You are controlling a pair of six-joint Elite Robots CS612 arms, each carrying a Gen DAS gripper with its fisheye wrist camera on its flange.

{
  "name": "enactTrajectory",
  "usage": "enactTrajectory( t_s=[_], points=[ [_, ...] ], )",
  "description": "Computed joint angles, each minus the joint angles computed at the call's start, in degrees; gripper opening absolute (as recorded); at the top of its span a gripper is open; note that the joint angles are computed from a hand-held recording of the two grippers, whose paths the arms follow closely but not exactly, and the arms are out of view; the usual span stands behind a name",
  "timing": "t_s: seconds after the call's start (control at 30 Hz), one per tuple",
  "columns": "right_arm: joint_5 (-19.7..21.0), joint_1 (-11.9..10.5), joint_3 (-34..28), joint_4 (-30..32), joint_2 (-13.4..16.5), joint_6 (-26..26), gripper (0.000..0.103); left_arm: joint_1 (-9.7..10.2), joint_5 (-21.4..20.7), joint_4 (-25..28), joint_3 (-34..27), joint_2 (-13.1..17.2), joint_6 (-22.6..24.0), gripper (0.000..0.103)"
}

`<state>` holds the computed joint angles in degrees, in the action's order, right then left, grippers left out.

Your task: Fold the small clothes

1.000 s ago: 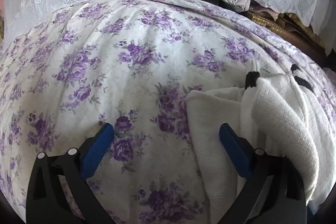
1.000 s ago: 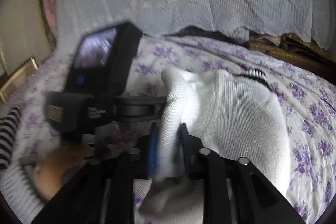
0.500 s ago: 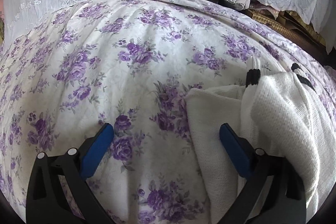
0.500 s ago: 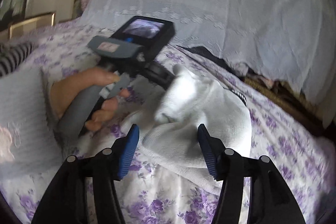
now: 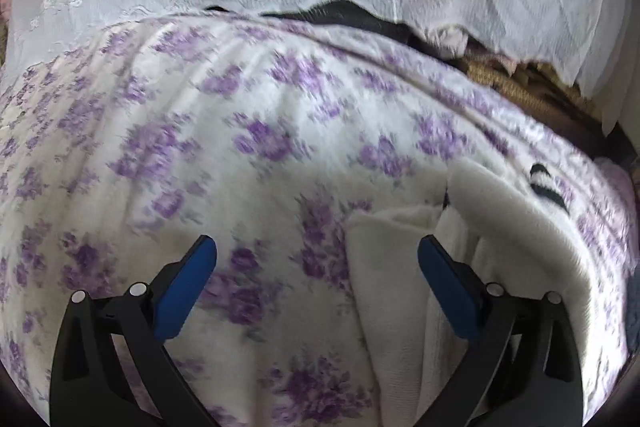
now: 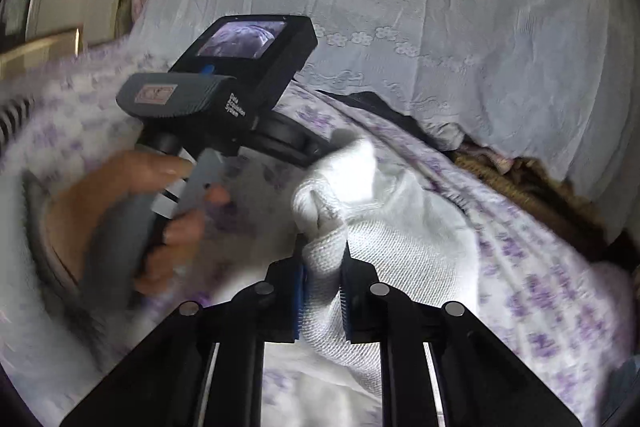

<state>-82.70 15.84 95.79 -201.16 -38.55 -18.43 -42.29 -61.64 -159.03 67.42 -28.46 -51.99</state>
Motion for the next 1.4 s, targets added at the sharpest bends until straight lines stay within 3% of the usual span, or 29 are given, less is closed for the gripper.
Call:
enactTrajectory(
  t_s=[0.1,0.17,0.27,0.3,0.37,0.43,0.57,0.63,0.73,0.83,0.9,1.0,1.1,1.13,1.23,1.4],
  points=[
    [-0.1,0.0,-1.2,4.5,1.1,0.3,0.015,-0.27,3.7,0.4,2.1,-1.7,-2.1,0.099],
    [1.1,-0.3,-1.7,6.5,1.4,1.0,0.015,-0.52,4.1,-4.7,4.3,-3.1,-0.8,0.099],
    [1.5,-0.4,-1.7,6.4,1.4,0.2,0.018,-1.45,1.8,-15.9,5.7,-3.9,6.7,0.099],
    [1.8,-0.4,-1.6,6.0,1.4,-0.2,0.02,-1.49,-0.2,-16.6,4.8,-3.6,9.0,0.099],
    [4.9,-1.0,-1.0,6.1,1.1,-0.4,0.036,-1.13,-7.0,-12.2,0.6,-2.1,13.0,0.099],
    [7.3,-1.7,0.1,5.8,0.5,-0.8,0.04,-0.55,-12.5,-6.9,-4.0,0.2,14.2,0.099],
    [11.9,-3.7,3.2,3.7,-1.1,-4.1,0.039,-0.76,-12.0,3.6,-11.3,4.7,16.3,0.099],
    [14.4,-5.3,4.6,1.7,-1.7,-4.2,0.039,-0.67,-13.0,5.5,-12.3,5.9,17.0,0.099],
    [18.5,-8.6,3.4,2.3,-2.0,4.2,0.039,0.19,-15.5,4.2,-11.0,5.5,14.3,0.099],
    [17.7,-10.4,-1.7,6.2,-0.8,16.7,0.034,0.33,-16.1,1.8,-8.7,4.8,12.4,0.099],
    [19.1,-10.8,-8.4,16.1,1.0,20.5,0.023,-0.5,-12.1,2.9,-7.8,4.2,12.5,0.099],
    [14.3,-9.4,-16.2,25.4,4.1,20.1,0.015,-1.46,-7.5,2.8,-6.7,3.8,12.6,0.099],
    [8.1,-7.8,-23.1,35.3,7.7,19.3,0.01,-1.12,-8.0,4.0,-7.3,3.9,11.6,0.099],
    [7.8,-7.7,-24.0,36.7,8.2,19.6,0.01,-0.99,-8.1,4.4,-7.6,4.1,11.3,0.099],
    [7.6,-7.7,-23.3,35.1,7.9,20.8,0.01,-0.51,-9.8,3.6,-7.6,4.4,10.8,0.099],
    [8.6,-8.6,-12.7,19.4,3.7,20.8,0.016,-0.97,-9.5,-0.6,-3.4,1.9,9.5,0.099]
  ],
)
